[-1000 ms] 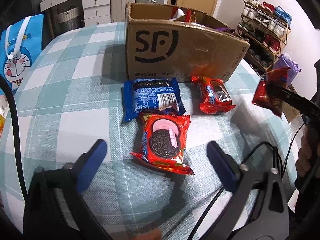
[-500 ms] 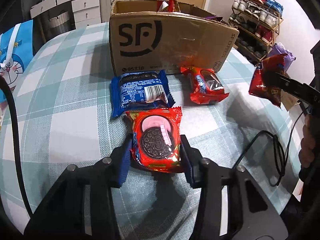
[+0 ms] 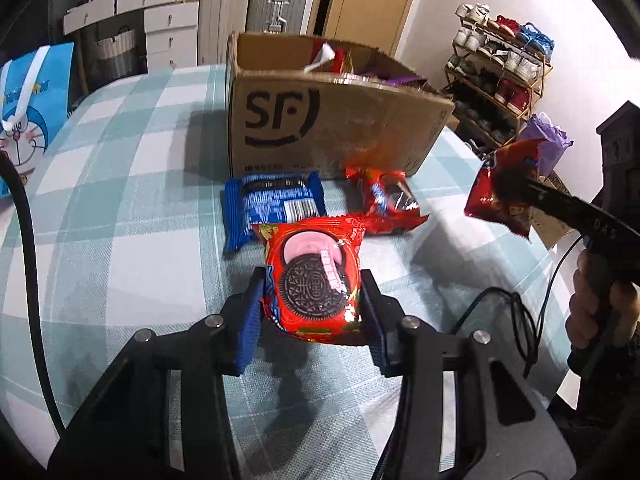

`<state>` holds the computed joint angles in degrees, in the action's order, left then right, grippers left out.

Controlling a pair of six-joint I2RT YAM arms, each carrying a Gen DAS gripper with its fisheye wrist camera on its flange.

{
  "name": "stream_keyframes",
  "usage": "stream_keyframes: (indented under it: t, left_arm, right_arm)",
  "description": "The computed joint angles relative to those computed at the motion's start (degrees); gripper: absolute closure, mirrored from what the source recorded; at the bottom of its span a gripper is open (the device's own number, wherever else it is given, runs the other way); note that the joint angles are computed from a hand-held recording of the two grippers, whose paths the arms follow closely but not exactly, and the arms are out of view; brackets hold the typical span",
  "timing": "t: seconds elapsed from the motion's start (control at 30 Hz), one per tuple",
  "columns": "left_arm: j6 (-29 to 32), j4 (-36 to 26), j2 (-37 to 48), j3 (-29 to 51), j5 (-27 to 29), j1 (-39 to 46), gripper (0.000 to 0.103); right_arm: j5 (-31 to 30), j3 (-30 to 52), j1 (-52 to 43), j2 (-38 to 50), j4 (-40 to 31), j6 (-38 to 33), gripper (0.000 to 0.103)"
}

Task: Organize snacks
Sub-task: 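Carry the red chip bag and red Oreo pack over the box with both tools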

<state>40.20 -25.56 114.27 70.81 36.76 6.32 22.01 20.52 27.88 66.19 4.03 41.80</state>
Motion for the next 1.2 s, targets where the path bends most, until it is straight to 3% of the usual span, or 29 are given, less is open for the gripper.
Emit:
stream_keyframes:
  t: [0.63,1.2]
  left_arm:
    - [-7.01,-4.1,-3.59,7.79,6.08,0.38,0.062]
    - [-13.57,-3.29,1.6,19.96,2.79,-5.75,0.062]
  right_arm:
    - [2.11,6.07,2.49,-0.68,-2.5,-4.25,0.064]
    - [-1.3,14.57,-4.98,4.37,-3.11,-11.98,0.064]
